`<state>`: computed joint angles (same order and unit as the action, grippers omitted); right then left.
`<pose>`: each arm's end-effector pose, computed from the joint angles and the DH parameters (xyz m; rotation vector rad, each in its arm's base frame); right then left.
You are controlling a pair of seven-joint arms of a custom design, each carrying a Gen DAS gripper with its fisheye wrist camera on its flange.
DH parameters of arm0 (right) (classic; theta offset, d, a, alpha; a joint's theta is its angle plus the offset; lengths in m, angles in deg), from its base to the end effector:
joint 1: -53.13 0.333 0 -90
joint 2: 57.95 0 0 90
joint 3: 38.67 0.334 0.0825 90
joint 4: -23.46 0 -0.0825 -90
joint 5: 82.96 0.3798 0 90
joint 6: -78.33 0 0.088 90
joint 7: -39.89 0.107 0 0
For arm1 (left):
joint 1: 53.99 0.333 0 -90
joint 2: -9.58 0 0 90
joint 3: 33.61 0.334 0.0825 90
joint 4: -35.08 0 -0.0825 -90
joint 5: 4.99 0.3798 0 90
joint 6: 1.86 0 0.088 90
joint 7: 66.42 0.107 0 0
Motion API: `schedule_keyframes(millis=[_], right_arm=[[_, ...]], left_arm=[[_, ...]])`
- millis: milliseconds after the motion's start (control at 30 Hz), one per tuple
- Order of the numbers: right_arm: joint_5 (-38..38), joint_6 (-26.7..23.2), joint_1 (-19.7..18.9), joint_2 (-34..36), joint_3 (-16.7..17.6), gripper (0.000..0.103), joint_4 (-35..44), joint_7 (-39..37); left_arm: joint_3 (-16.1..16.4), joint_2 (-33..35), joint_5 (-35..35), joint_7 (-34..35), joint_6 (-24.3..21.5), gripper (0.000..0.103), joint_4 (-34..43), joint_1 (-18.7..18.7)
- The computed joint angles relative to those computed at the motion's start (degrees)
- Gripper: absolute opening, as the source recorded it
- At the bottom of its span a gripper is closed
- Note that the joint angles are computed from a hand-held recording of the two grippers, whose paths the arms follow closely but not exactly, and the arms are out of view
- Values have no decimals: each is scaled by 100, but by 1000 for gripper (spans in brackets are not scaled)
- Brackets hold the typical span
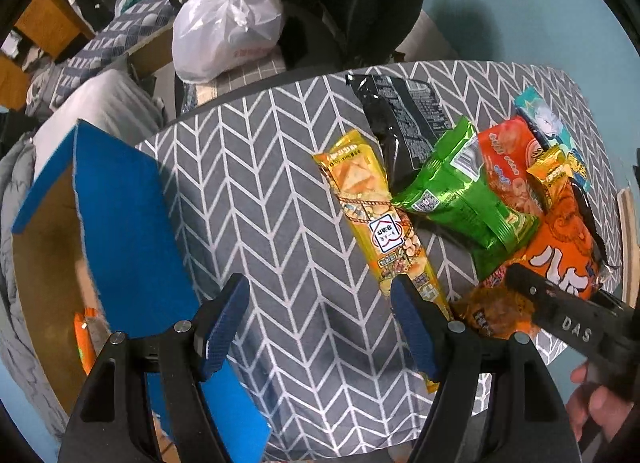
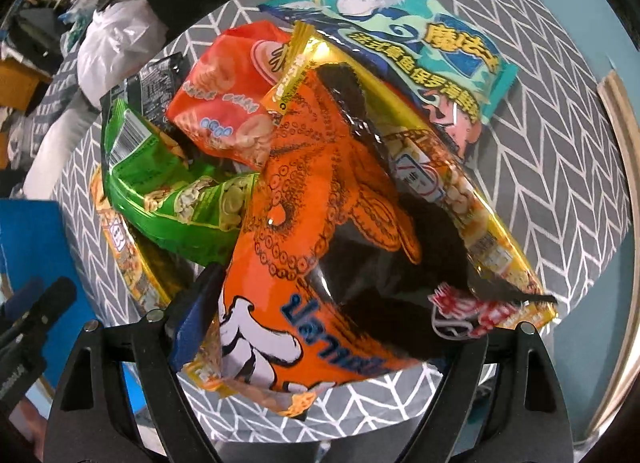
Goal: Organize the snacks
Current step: 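Grasp the long yellow stick pack with left tool while right tool grasps orange Thai chip bag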
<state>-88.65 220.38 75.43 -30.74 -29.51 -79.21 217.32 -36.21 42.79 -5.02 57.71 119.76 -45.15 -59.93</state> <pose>0.5850 0.3448 0.3296 -0.9212 2.7792 0.0824 0.7284 -0.1022 0.3988 -1.2293 2.7694 -0.1477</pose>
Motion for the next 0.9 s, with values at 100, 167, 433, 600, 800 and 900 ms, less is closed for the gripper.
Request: schedule_keyframes(millis=[100,167,433,600,800,900], right_arm=[[20,-40,-88,-8,94,66,35,-399],[44,-194,-125,-18,147,63,98,-722],[-64,-1282,-74,-401,191,59,98,-2155],[-86,-1755,8,-402,196,59,239,-3172],[26,-1563,42,-364,99,60,218,-3413],[133,-1194,-7,-414,58,67,16,-3284]], left_arm=[[21,29,22,-178,-71,75,13,-59],[28,58,34,-313,-138,77,41,-95],[23,81,60,-795,-269,80,3,-206],[46,70,209,-1091,-206,80,-155,-333],[92,167,424,-1378,-157,80,-206,-464],[133,235,581,-1531,-132,80,-236,-556]])
